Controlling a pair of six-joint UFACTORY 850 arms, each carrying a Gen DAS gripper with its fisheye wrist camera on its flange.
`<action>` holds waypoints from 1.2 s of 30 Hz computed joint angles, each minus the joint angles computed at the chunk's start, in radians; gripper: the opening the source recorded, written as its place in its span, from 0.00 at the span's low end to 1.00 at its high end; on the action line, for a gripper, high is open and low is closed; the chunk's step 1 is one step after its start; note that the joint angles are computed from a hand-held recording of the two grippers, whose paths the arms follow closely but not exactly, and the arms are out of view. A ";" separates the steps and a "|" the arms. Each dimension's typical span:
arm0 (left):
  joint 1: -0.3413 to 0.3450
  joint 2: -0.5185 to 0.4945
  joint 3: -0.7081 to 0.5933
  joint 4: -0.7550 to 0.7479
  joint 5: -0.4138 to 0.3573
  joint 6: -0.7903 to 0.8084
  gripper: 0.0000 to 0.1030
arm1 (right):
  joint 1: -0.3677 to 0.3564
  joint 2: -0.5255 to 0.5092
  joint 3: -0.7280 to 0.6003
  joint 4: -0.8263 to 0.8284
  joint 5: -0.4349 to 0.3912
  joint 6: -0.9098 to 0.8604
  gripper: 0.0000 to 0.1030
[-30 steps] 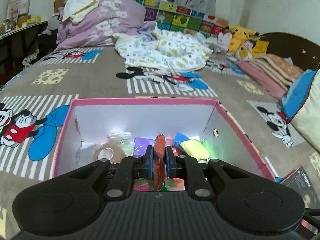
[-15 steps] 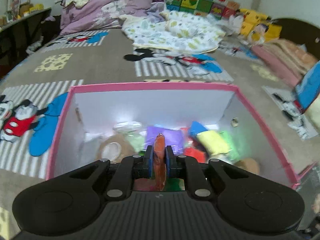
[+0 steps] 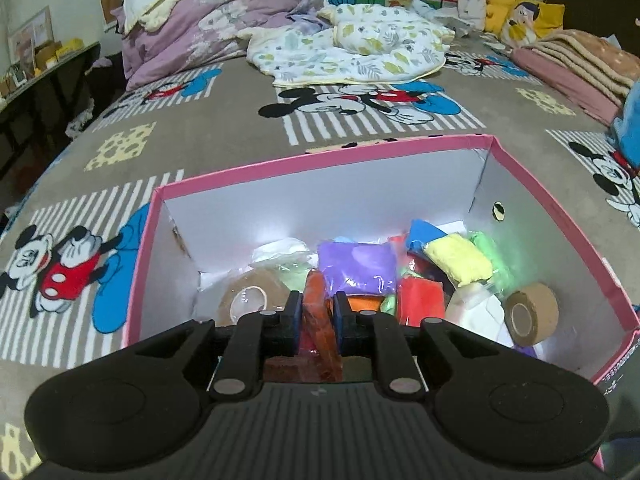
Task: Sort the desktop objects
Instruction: 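Open the left tool to drop the orange packet into the box, then move the right tool down to the peach clay packet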
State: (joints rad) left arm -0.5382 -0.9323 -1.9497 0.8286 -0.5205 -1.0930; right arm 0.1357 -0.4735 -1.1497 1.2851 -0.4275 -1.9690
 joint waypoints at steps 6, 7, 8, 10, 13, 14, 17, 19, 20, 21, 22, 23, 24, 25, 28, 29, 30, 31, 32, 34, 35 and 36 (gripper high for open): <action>-0.012 0.082 0.126 0.196 0.058 -0.211 0.59 | -0.001 -0.008 -0.027 -0.094 -0.022 0.125 0.81; -0.016 0.098 0.151 0.246 0.062 -0.261 0.59 | 0.000 -0.009 -0.028 -0.102 -0.016 0.133 0.81; -0.020 0.116 0.177 0.297 0.068 -0.313 0.59 | 0.001 -0.011 -0.028 -0.106 -0.009 0.135 0.81; -0.027 0.153 0.234 0.396 0.089 -0.425 0.59 | 0.002 -0.013 -0.028 -0.112 -0.003 0.137 0.81; -0.043 0.212 0.325 0.574 0.102 -0.621 0.59 | 0.002 -0.012 -0.022 -0.084 0.007 0.095 0.81; -0.050 0.229 0.351 0.629 0.094 -0.679 0.59 | 0.001 -0.013 -0.022 -0.079 0.006 0.089 0.81; -0.077 0.271 0.422 0.763 0.051 -0.809 0.59 | 0.001 -0.018 -0.025 -0.082 0.007 0.092 0.81; -0.094 0.295 0.463 0.827 0.023 -0.871 0.59 | 0.003 -0.020 -0.024 -0.080 0.011 0.086 0.81; -0.103 0.307 0.484 0.855 0.008 -0.899 0.59 | 0.004 -0.022 -0.025 -0.079 0.011 0.084 0.81; -0.112 0.319 0.506 0.881 -0.005 -0.928 0.59 | 0.005 -0.024 -0.027 -0.085 0.008 0.093 0.81; -0.120 0.331 0.527 0.904 -0.019 -0.954 0.59 | 0.006 -0.027 -0.030 -0.094 0.004 0.105 0.81; -0.129 0.342 0.549 0.927 -0.032 -0.984 0.59 | 0.008 -0.030 -0.033 -0.103 -0.001 0.117 0.81; -0.137 0.353 0.572 0.951 -0.043 -1.025 0.59 | 0.009 -0.032 -0.036 -0.112 -0.007 0.128 0.81; -0.144 0.364 0.595 0.971 -0.053 -1.064 0.59 | 0.011 -0.035 -0.038 -0.120 -0.012 0.140 0.81; -0.162 0.386 0.655 1.006 -0.068 -1.169 0.59 | 0.020 -0.041 -0.043 -0.143 -0.016 0.176 0.81; -0.168 0.389 0.671 1.010 -0.069 -1.192 0.59 | 0.021 -0.044 -0.046 -0.150 -0.019 0.195 0.81; -0.174 0.389 0.685 1.011 -0.073 -1.202 0.59 | 0.023 -0.047 -0.048 -0.156 -0.023 0.214 0.81; -0.181 0.387 0.695 1.008 -0.080 -1.203 0.59 | 0.024 -0.051 -0.052 -0.163 -0.029 0.242 0.81; -0.188 0.383 0.704 1.004 -0.091 -1.201 0.59 | 0.024 -0.054 -0.055 -0.169 -0.032 0.266 0.81; -0.201 0.371 0.721 0.994 -0.117 -1.199 0.59 | 0.025 -0.062 -0.059 -0.175 -0.033 0.308 0.81; -0.206 0.366 0.730 0.990 -0.128 -1.202 0.59 | 0.025 -0.065 -0.060 -0.179 -0.031 0.328 0.81; -0.209 0.361 0.737 0.986 -0.132 -1.201 0.59 | 0.024 -0.068 -0.060 -0.183 -0.030 0.349 0.81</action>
State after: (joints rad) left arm -0.7474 -0.5717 -1.2127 1.8145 -0.6522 -2.2939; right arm 0.1602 -0.5416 -1.2099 1.1021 -0.4574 -1.6201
